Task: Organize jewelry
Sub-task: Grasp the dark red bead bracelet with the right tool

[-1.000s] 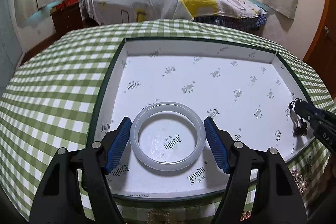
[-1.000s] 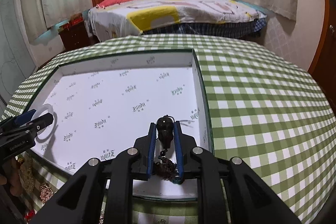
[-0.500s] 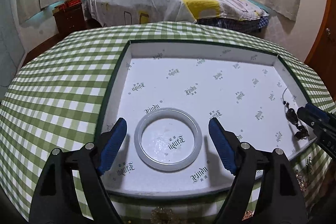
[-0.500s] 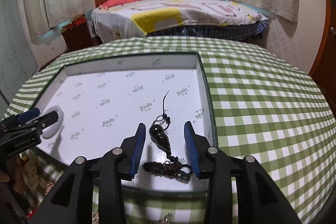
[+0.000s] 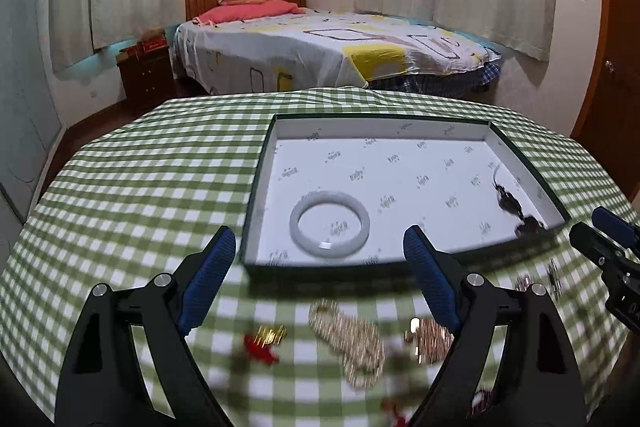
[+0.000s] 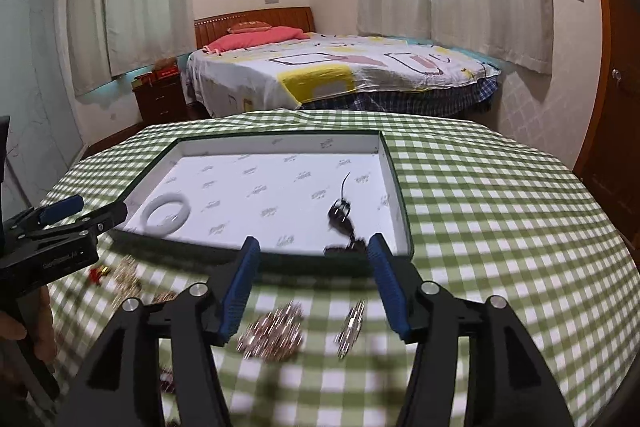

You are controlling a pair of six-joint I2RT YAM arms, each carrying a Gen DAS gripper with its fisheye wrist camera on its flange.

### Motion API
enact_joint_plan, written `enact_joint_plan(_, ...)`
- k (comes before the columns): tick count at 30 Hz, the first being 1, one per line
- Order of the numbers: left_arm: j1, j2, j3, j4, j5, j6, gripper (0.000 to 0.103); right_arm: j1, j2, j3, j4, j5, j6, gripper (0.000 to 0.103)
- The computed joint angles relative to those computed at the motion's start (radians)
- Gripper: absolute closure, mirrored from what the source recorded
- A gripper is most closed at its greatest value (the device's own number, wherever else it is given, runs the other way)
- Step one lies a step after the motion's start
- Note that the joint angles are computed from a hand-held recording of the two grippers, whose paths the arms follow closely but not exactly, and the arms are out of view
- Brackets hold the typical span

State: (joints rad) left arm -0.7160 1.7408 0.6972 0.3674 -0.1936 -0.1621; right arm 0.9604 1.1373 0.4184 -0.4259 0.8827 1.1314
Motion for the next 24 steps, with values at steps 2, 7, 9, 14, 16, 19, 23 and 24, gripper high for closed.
enact_joint_plan(2,-0.007,-0.053,-0.063,0.009,-0.014,-0.005,0.019,0.083,0.036,0.017,-0.058,0.024,0.107,0.042)
enact_joint_plan(7,-0.013,-0.175,-0.209,0.020,-0.031,-0.022,0.018,0.230,0.165,0.063,-0.120,0.033,0.289,0.038)
enact_joint_plan(9,-0.010,-0.210,-0.253,0.025,-0.043,-0.019,0.018,0.276,0.210,0.080,-0.126,0.032,0.343,0.037)
enact_joint_plan(14,0.016,-0.295,-0.355,0.023,-0.049,-0.027,0.018,0.329,0.309,0.115,-0.052,0.009,0.347,0.030)
enact_joint_plan(16,0.034,-0.323,-0.383,0.016,-0.039,-0.034,0.018,0.314,0.340,0.121,0.008,-0.023,0.296,0.026)
enact_joint_plan(19,0.042,-0.359,-0.418,0.012,-0.044,-0.038,0.018,0.298,0.402,0.142,0.055,-0.069,0.262,0.024)
enact_joint_plan(23,0.036,-0.371,-0.427,0.008,-0.047,-0.041,0.018,0.268,0.460,0.160,0.094,-0.146,0.234,0.023)
enact_joint_plan(24,0.028,-0.369,-0.427,0.008,-0.051,-0.041,0.018,0.258,0.465,0.156,0.107,-0.165,0.225,0.022)
